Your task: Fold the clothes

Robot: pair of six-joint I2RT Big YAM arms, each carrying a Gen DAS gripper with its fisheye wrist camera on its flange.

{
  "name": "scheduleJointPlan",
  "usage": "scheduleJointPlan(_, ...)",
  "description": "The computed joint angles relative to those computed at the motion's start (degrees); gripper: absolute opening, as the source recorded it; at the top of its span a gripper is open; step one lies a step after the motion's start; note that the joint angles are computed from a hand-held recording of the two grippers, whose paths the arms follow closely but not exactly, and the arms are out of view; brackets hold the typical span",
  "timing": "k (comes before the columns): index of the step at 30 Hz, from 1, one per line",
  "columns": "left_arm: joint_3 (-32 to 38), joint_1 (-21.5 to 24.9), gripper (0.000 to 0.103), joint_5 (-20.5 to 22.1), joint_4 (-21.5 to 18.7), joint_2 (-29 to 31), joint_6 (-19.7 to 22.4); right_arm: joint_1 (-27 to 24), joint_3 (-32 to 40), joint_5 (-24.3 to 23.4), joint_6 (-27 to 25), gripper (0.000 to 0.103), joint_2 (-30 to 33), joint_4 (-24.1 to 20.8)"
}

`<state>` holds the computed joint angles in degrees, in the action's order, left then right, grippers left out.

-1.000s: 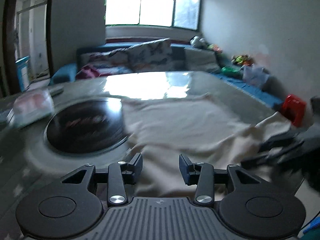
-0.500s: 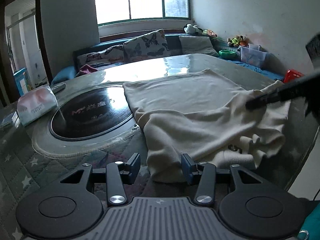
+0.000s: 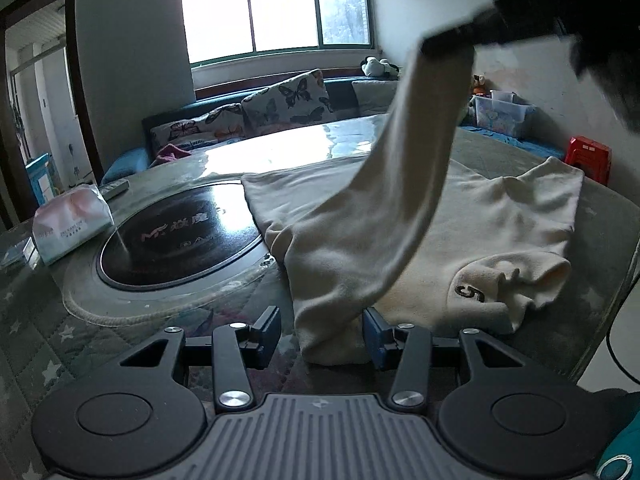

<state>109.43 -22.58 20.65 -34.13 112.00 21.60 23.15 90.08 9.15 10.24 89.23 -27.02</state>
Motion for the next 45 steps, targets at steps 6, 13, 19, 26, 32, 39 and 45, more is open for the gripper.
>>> scheduleJointPlan(6, -1.13, -0.14, 0.044, -0.30, 1.74, -0.43, 0.92, 0.91, 2.91, 1.57, -2.47, 0.004, 0.46, 0.26)
scheduleJointPlan(13, -0.86, -0.14, 0.015, -1.06, 2.23, -0.14, 0.48, 1.46, 2.79, 3.52, -2.98, 0.004, 0.03, 0.18)
scheduleJointPlan(19, -0.96, 0.04, 0.016, -1.58, 1.80, -0.21, 0.44, 0.69, -0.37, 2.88, 0.90, 0.007, -0.38, -3.74)
scheduleJointPlan(26, -0.87, 0.05, 0.019, -1.74, 1.11, -0.24, 0.68, -1.26, -4.25, 1.67, 9.93, 0.033, 1.32, -7.72)
scheduleJointPlan(32, -0.39, -0.07, 0.019, -1.75, 0.95, 0.18, 1.24, -2.34, -8.08, 0.14, 15.69, 0.033, 1.47, -8.12)
scheduleJointPlan(39, -0.13, -0.20, 0.014, -2.31, 1.30, 0.43, 1.18, -1.92, -8.84, -0.41, 16.00, 0.007, 1.59, -7.48)
scheduleJointPlan(45, -0.89, 0.06, 0.006, -2.46, 2.05, -0.08, 0.88, -1.06, -9.07, 2.00, 14.47, 0.004, -1.40, -6.60)
